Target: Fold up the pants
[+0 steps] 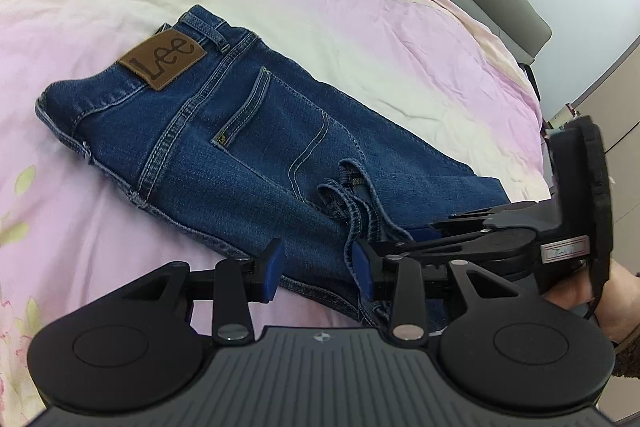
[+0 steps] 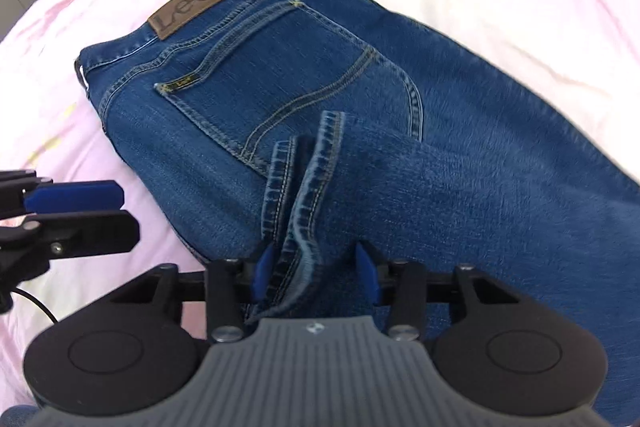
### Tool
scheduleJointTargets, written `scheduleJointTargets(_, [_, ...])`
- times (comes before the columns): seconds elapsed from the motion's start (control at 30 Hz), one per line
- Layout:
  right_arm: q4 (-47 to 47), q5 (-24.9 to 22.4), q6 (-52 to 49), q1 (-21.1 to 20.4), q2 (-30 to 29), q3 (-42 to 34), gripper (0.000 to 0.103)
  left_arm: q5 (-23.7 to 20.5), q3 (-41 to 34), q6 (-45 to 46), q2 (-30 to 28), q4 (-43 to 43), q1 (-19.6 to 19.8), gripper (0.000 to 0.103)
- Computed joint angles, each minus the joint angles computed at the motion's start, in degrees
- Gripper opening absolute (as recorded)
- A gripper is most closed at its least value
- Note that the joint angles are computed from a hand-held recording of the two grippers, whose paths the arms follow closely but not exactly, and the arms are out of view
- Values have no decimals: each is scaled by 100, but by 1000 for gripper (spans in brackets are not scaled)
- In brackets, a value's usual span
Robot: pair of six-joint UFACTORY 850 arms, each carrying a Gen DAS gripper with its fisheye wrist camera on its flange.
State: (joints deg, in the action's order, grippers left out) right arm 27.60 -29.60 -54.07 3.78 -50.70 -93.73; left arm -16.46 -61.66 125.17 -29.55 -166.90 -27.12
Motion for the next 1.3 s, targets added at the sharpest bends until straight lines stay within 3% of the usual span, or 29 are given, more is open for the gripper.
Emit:
scheduleJointTargets(0.07, [323, -221, -332, -122, -4, -61, 21, -159, 17, -360, -39, 322, 38, 42])
scheduleJointTargets(0.1, [416, -355, -378, -178, 1, -102, 8, -218, 8, -515, -64, 431, 53, 42])
scheduleJointTargets(0.13, [528, -602, -370, -258, -19, -190, 3, -285, 8, -625, -81, 512, 66, 42])
scheduleJointTargets(0.3, [1162, -1363, -572, -410, 24, -322, 0, -535, -14, -1115, -137, 824, 107, 43])
scheduleJointTargets(0.47, [1038, -1086, -718, -238, 134, 11, 0, -441, -109, -1294, -189, 903, 96, 49])
scheduleJointTargets(0.57, [862, -785, -733, -170, 118, 148, 0, -314, -229, -1497, -261, 1042, 82, 61])
scheduleJointTargets(0.6, [904, -790, -798, -174, 150, 180, 5, -299, -269, -1502, -288, 1022, 73, 66])
scheduleJointTargets(0.63, [968, -913, -866, -201, 180, 179, 19, -328, -304, -1553, -323, 1052, 71, 70])
scheduleJointTargets(0.7, [1196, -1090, -1111, -308, 330, 286, 34, -383, -404, -1798, -409, 1251, 64, 74])
scheduleJointTargets(0.83, [1453, -406, -1843, -494, 797, 779, 37, -225, -749, -2348, -711, 1620, 5, 76])
scheduleJointTargets(0.9, [1471, -121, -1976, -624, 904, 897, 38, -199, -909, -2958, -876, 2062, -13, 71])
scheduleJointTargets(1.07, [1232, -315, -1500, -1013, 712, 665, 38, -80, -1047, -3639, -1028, 2368, -100, 68])
scheduleJointTargets(1.2, [1285, -352, -1568, -1218, 645, 664, 38, -40, -1202, -4806, -1169, 3342, -146, 68])
scheduleJointTargets(1.3, [1451, -424, -1718, -1340, 565, 642, 38, -84, -1273, -4831, -1262, 3123, -156, 51])
